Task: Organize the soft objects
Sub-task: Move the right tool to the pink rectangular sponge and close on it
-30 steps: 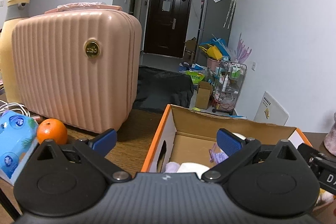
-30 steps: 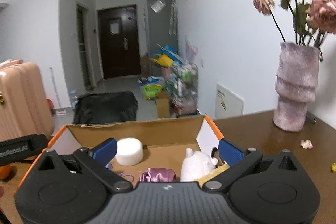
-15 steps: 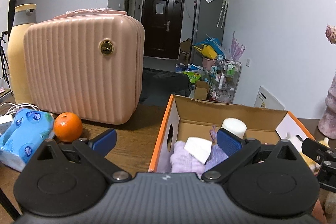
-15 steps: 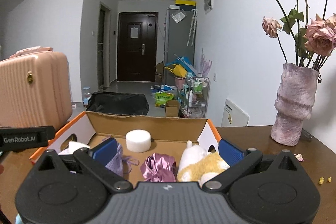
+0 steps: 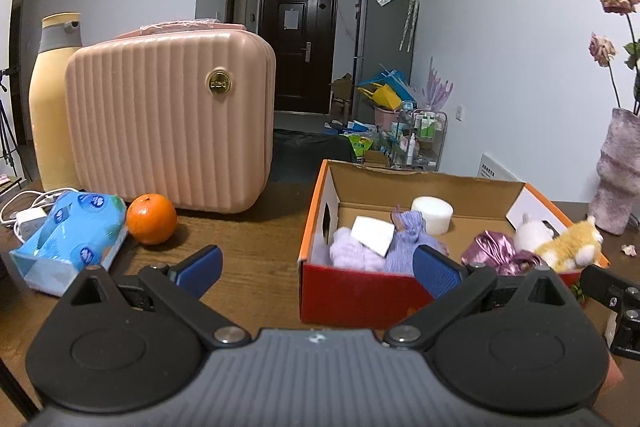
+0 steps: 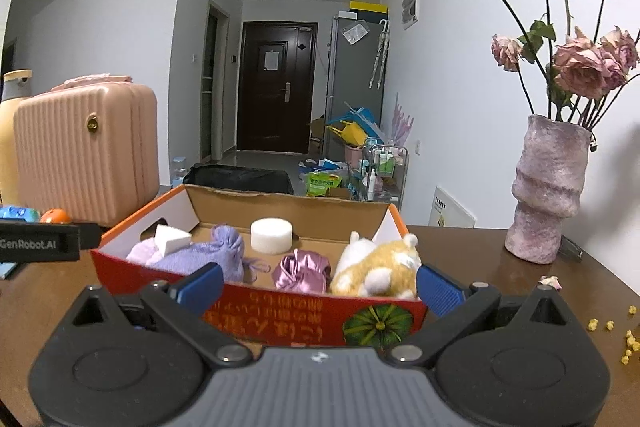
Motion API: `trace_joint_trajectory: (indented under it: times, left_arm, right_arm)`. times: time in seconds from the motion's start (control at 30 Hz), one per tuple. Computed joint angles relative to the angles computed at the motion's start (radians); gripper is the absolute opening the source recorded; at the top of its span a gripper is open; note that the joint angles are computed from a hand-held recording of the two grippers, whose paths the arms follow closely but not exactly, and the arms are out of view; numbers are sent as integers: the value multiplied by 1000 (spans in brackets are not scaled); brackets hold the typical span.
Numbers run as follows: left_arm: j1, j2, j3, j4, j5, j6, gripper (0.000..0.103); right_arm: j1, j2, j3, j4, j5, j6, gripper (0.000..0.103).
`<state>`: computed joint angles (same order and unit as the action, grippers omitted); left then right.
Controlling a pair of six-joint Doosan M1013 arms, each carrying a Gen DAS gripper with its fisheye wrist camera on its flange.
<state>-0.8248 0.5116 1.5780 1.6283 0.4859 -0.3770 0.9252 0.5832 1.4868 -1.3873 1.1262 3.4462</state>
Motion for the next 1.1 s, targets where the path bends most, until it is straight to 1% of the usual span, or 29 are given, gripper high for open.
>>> trace_joint_trajectory:
  times: [0.17,0.47,0.77,0.93,1.1]
  left_arm:
    - [-11,-30,54,58,-5,-65,103]
    - [-46,-65,127,85,-6,-71,103]
    - [-77,-98,181,75,-3,-72,103]
    - [-86,-110,198,31,-7,-47,103]
    - [-92,-117,210,30,-1,-51,103]
  right_arm:
    - [22,-14,33,-2,13,19,103]
    - [64,-29,74,23,36,15,103]
    - [103,-36,100,47,77,-8,103]
    - [118,-42,113,66,90,-9,103]
    - [127,-47,125,78,96,7,103]
